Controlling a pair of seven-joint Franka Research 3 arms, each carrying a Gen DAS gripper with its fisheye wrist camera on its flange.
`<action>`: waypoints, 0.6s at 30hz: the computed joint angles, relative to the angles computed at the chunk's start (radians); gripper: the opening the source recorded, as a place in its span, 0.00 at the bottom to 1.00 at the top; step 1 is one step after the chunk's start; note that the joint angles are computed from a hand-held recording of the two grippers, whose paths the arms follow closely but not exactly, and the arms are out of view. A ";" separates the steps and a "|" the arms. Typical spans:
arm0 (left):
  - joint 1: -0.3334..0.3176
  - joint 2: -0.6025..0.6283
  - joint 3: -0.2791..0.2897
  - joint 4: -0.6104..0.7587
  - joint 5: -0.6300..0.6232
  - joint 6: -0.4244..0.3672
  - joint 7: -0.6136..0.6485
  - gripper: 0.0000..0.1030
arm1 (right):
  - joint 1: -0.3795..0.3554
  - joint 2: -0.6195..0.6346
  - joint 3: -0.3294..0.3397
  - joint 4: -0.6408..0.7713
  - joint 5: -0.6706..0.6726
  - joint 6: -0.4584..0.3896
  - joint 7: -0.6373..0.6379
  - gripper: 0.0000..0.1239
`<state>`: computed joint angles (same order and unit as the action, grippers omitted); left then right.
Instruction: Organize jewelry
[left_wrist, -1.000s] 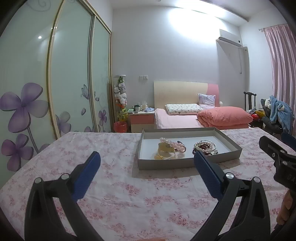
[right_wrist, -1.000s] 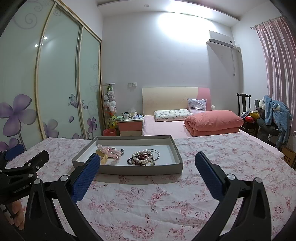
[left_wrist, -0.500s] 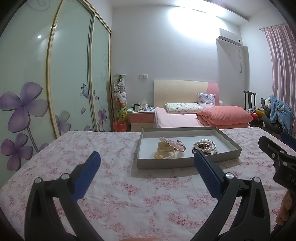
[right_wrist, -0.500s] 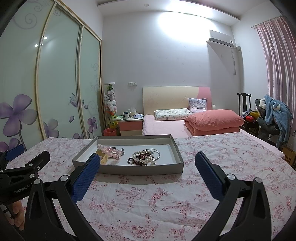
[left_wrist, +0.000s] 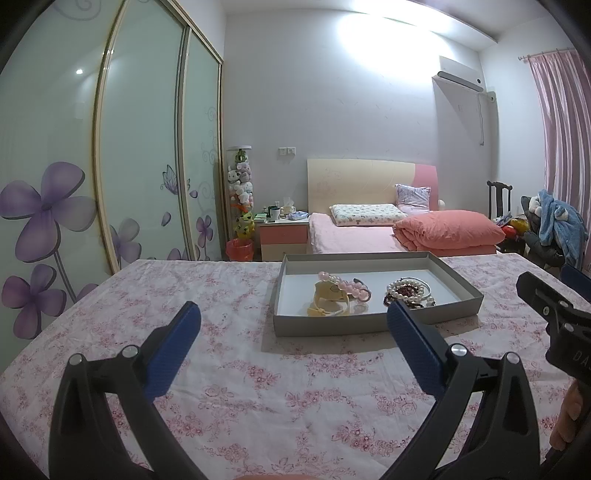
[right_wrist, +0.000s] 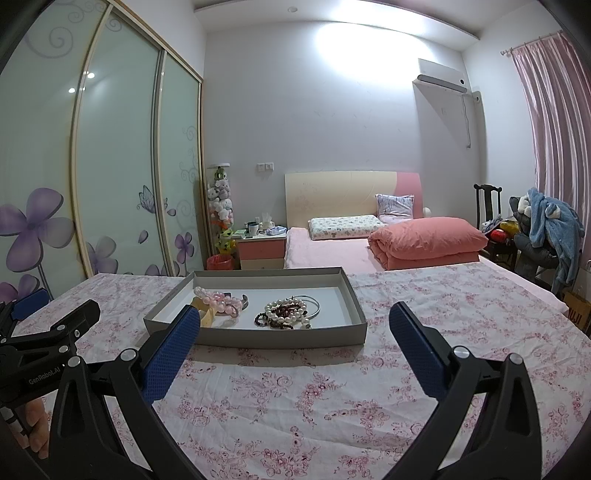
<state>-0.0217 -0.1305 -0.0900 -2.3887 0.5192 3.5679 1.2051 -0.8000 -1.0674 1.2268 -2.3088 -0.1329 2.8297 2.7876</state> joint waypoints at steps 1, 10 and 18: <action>0.001 -0.002 -0.003 -0.003 -0.005 0.000 0.003 0.96 | -0.001 0.000 0.000 0.000 -0.001 0.000 0.000 0.82; -0.001 -0.003 -0.003 -0.002 -0.006 -0.003 0.004 0.96 | 0.000 0.002 -0.002 0.000 -0.003 0.000 0.001 0.82; -0.003 -0.006 -0.005 -0.005 -0.006 -0.005 0.002 0.96 | 0.001 0.005 -0.004 0.000 -0.006 0.000 0.001 0.82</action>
<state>-0.0244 -0.1361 -0.0945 -2.3934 0.5130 3.5630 1.2070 -0.7989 -1.0626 1.2230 -2.3091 -0.1386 2.8298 2.7889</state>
